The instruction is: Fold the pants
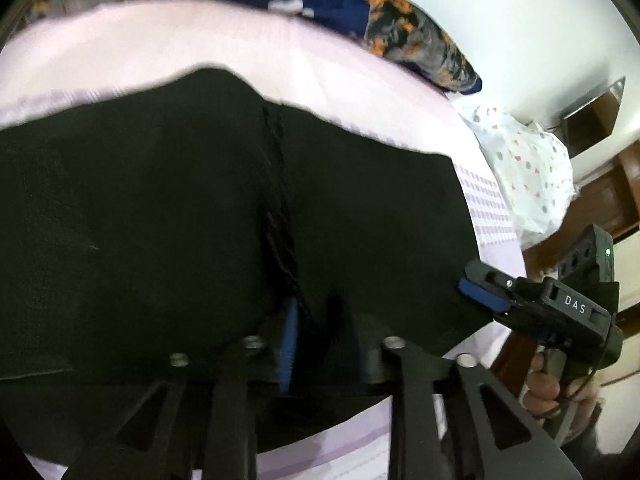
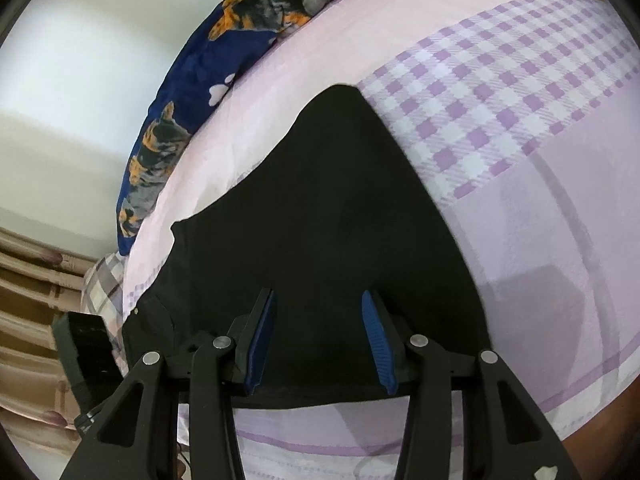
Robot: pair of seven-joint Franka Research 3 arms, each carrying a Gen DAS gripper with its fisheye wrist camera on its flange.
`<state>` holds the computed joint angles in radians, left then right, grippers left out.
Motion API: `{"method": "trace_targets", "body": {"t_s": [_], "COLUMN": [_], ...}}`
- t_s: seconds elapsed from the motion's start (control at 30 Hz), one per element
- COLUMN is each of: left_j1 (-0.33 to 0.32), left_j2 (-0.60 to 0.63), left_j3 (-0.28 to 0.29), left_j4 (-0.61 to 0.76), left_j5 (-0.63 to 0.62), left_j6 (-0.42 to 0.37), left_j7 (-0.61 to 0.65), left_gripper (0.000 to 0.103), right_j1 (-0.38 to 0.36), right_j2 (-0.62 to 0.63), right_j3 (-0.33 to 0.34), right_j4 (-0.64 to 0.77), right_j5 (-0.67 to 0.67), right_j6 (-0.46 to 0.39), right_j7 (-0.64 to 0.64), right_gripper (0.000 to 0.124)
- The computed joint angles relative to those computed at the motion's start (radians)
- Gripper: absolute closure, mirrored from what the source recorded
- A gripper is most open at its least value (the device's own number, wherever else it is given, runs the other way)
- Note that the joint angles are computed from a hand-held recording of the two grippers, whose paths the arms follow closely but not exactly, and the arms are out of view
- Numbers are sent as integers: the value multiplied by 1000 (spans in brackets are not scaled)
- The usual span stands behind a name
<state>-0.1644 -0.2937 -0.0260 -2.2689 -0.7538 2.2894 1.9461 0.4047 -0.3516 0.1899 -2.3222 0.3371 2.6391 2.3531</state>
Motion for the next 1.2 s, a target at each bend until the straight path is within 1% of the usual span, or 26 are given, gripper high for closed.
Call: {"method": "trace_targets", "body": {"t_s": [0.03, 0.1, 0.17, 0.23, 0.3, 0.33, 0.43, 0.5, 0.67, 0.73, 0.8, 0.9, 1.0, 1.07, 1.1, 1.2], "left_j1": [5, 6, 18, 34, 82, 97, 140, 156, 164, 162, 153, 147, 168, 188, 186, 184], "left_j2": [-25, -68, -120, -170, -223, -241, -300, -330, -393, -412, -431, -449, -449, -450, -449, -438], "left_j3": [-1, 2, -7, -17, -41, -44, -23, 17, 114, 163, 224, 309, 349, 357, 375, 400], "left_j4": [-20, -54, -96, -142, -192, -210, -269, -295, -345, -356, -365, -370, -375, -384, -389, -394], "left_j5": [4, 14, 77, 154, 262, 298, 377, 402, 452, 463, 439, 374, 319, 289, 261, 184], "left_j6": [22, 72, 143, 223, 296, 318, 359, 358, 355, 342, 319, 259, 209, 186, 174, 138], "left_j7": [2, 6, -23, -65, -139, -170, -248, -290, -357, -374, -390, -399, -411, -418, -410, -388], "left_gripper": [65, 63, 61, 59, 56, 54, 53, 53, 51, 51, 49, 48, 48, 48, 48, 48], "right_j1": [14, 45, 60, 56, 59, 62, 73, 78, 95, 110, 120, 124, 129, 132, 132, 132], "right_j2": [5, 21, 40, 61, 73, 79, 102, 122, 187, 218, 240, 260, 271, 274, 275, 280], "right_j3": [-7, -25, -26, -9, -1, 0, 5, 10, 20, 12, 4, 7, 10, 11, 13, 18], "right_j4": [2, 13, 31, 58, 74, 81, 105, 127, 207, 239, 264, 290, 306, 315, 321, 343], "right_j5": [21, 71, 95, 69, 56, 58, 66, 58, 24, 64, 115, 140, 155, 170, 156, 101], "right_j6": [5, 13, 3, -20, -33, -36, -43, -51, -94, -105, -118, -107, -81, -61, -54, -53], "right_j7": [-17, -69, -102, -109, -118, -120, -131, -133, -157, -199, -241, -251, -247, -258, -253, -235], "right_gripper": [80, 80, 80, 80, 80, 80, 80, 80, 80, 80, 80, 78, 68, 66, 64, 60]}}
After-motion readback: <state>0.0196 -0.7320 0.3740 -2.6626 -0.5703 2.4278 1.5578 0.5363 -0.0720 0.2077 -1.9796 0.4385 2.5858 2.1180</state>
